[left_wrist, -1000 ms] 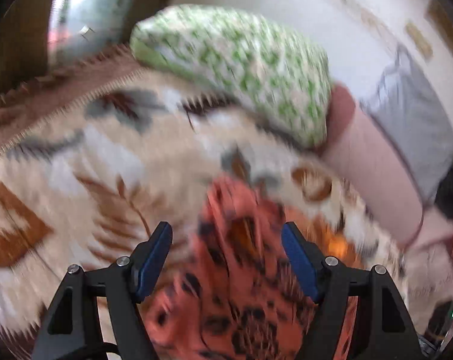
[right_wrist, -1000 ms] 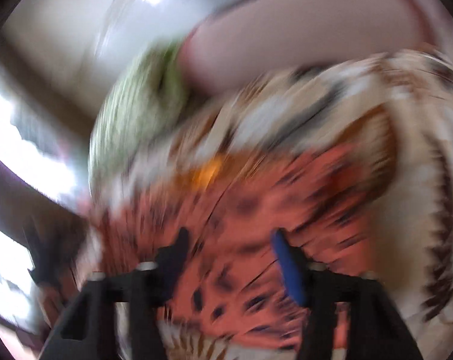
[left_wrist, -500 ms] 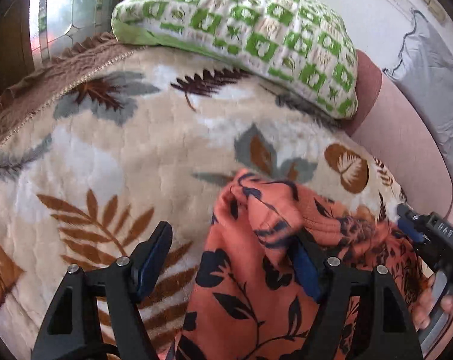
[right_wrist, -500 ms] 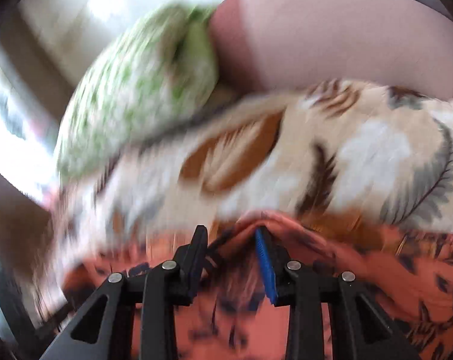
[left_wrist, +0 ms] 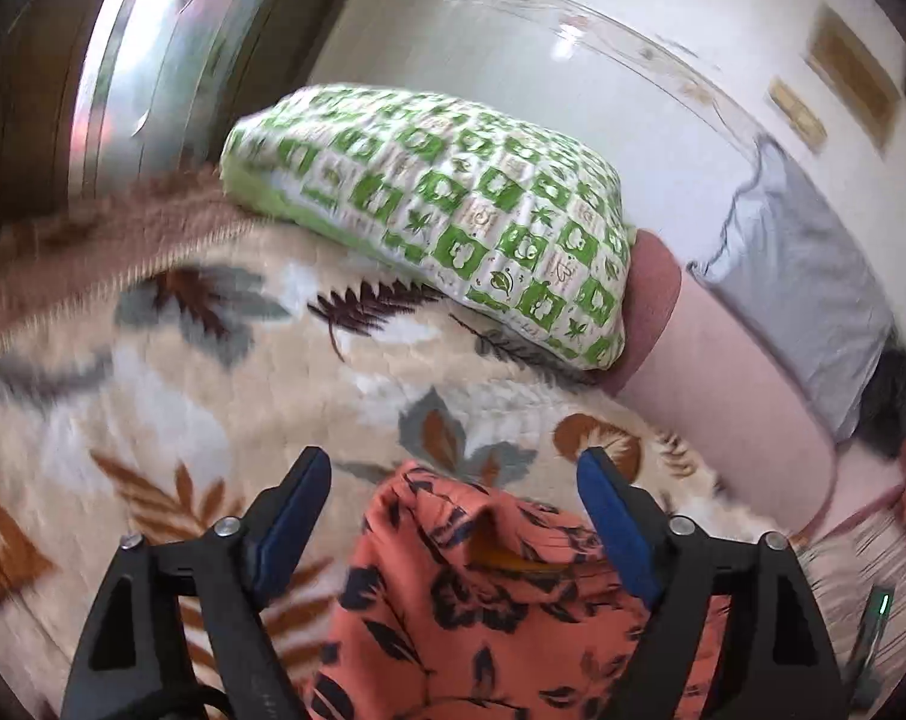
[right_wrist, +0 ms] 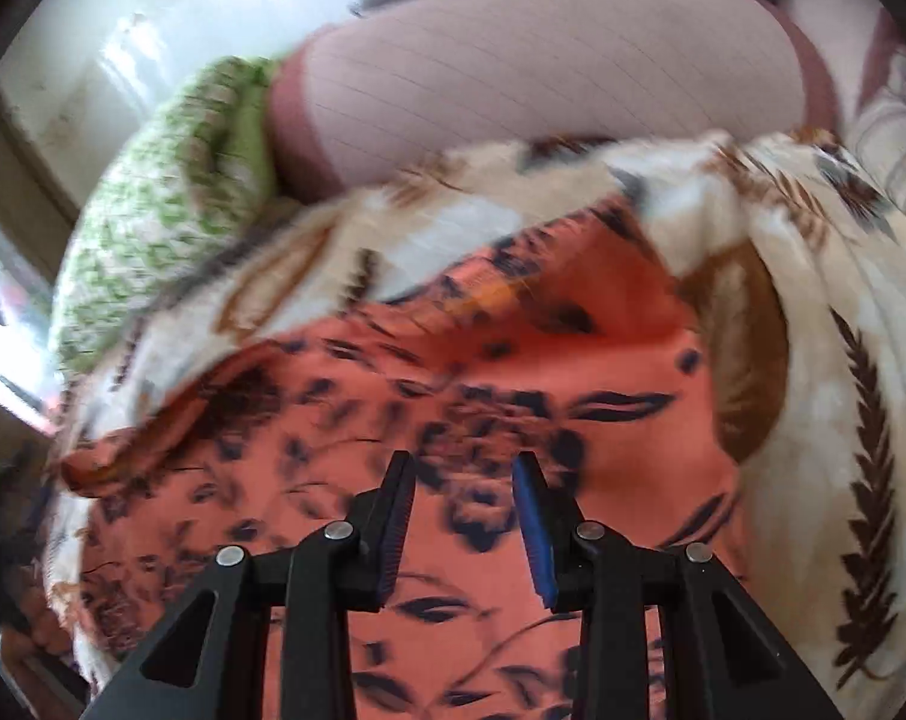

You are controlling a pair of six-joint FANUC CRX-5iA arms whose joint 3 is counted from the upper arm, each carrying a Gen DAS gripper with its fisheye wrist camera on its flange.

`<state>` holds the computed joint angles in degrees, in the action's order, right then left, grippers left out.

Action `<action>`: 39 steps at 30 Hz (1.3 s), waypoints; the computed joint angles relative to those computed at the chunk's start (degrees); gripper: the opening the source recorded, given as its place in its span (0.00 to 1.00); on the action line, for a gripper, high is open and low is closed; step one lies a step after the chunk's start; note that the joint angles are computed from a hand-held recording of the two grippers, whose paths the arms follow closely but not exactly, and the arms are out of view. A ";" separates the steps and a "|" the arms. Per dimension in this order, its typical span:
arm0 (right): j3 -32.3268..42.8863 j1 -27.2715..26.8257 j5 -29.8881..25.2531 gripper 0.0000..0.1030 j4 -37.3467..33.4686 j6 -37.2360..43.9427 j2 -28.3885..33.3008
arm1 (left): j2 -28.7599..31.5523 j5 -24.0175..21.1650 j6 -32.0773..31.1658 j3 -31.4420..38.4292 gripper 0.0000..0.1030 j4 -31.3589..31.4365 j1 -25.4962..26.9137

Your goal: Fold small clothes

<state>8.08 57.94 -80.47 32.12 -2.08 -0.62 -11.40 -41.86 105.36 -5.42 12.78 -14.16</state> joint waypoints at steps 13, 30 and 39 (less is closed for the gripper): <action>27.77 -3.61 6.43 0.37 -15.68 30.25 18.79 | 4.79 -20.37 20.51 12.01 0.82 -15.99 5.66; 27.08 -1.72 14.94 0.38 -3.16 18.16 21.26 | 6.68 -21.00 -2.18 10.34 0.82 -1.83 7.35; -2.45 11.58 -3.41 0.38 3.53 -1.84 -1.12 | 9.55 -24.73 -7.93 15.77 0.82 -9.41 -6.02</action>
<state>5.63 69.53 -83.88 35.65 -3.92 -1.73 -1.85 -66.59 97.43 10.35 3.37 -20.18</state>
